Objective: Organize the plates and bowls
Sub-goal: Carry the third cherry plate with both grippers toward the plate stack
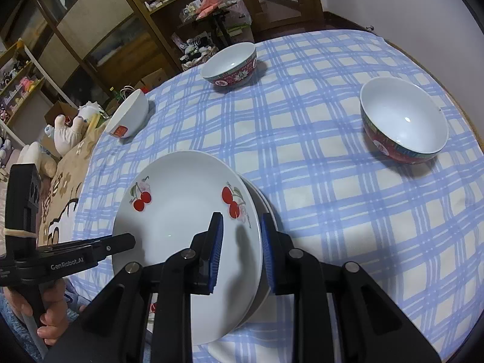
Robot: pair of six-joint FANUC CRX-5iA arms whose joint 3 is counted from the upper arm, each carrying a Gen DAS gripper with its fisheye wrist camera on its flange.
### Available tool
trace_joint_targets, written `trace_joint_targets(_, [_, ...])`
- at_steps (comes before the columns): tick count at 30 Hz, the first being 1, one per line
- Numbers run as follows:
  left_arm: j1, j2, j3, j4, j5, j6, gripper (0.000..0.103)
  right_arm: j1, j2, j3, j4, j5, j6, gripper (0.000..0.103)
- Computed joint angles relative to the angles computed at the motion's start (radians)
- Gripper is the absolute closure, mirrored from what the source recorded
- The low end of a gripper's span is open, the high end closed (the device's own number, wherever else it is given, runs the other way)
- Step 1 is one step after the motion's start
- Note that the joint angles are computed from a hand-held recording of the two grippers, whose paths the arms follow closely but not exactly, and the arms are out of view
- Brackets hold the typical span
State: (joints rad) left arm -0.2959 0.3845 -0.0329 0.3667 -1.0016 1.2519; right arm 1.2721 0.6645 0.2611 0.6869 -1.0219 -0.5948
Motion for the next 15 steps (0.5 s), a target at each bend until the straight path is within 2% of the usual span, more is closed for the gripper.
trace_joint_targets(15, [-0.009,0.014,0.016,-0.029,-0.012,0.023,0.082,-0.006,0.012,0.012,-0.030,0.003,0.020,0.077])
